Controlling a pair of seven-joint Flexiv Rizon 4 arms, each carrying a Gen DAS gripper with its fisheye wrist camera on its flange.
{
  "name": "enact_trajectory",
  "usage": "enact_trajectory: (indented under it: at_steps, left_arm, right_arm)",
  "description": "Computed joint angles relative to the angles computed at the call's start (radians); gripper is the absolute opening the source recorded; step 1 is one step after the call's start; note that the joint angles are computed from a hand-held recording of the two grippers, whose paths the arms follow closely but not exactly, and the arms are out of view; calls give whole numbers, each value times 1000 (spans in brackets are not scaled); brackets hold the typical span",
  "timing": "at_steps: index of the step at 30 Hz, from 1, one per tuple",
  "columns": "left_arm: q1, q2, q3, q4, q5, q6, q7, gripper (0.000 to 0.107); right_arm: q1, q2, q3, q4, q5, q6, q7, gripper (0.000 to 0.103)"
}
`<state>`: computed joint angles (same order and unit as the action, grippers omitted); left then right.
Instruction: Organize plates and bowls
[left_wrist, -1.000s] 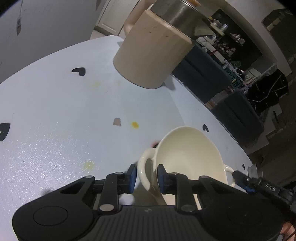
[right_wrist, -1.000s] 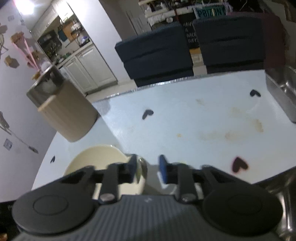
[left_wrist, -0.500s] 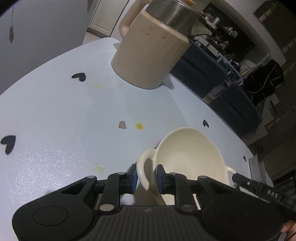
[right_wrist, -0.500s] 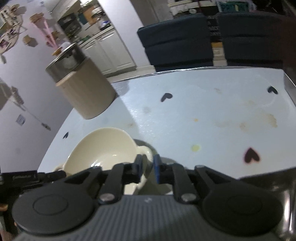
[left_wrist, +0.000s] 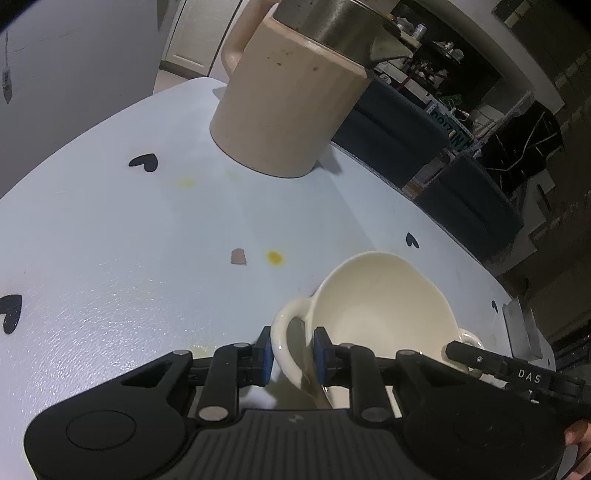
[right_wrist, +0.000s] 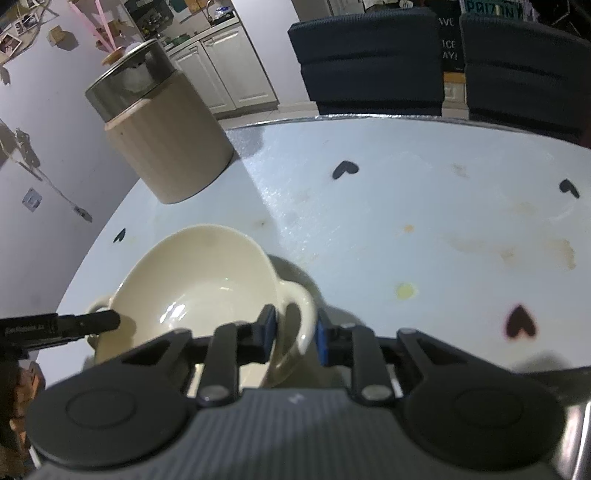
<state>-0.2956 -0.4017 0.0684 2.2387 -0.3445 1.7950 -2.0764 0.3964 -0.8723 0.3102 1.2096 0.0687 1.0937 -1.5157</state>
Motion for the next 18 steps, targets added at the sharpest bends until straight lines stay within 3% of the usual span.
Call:
enact_trajectory:
  at_steps: [6,10,14,18]
  left_arm:
    - [49,0,-47,11,24,25,2,24]
    - [-62,-8,60,-15,-11,-14,18,24]
    - [-230,-24,230,-51,-30,-63,11,24]
    - [-297,-15,298,-56,-11,-66,-12,24]
  right_arm:
    - [-15,-3,17,-8,26,-10,-5,25]
    - [-3,5,1,19,20,30,-2,25]
    - [-4,23,-1,62,19,75,18,24]
    - [-15,45,11,104,8,124,12,25]
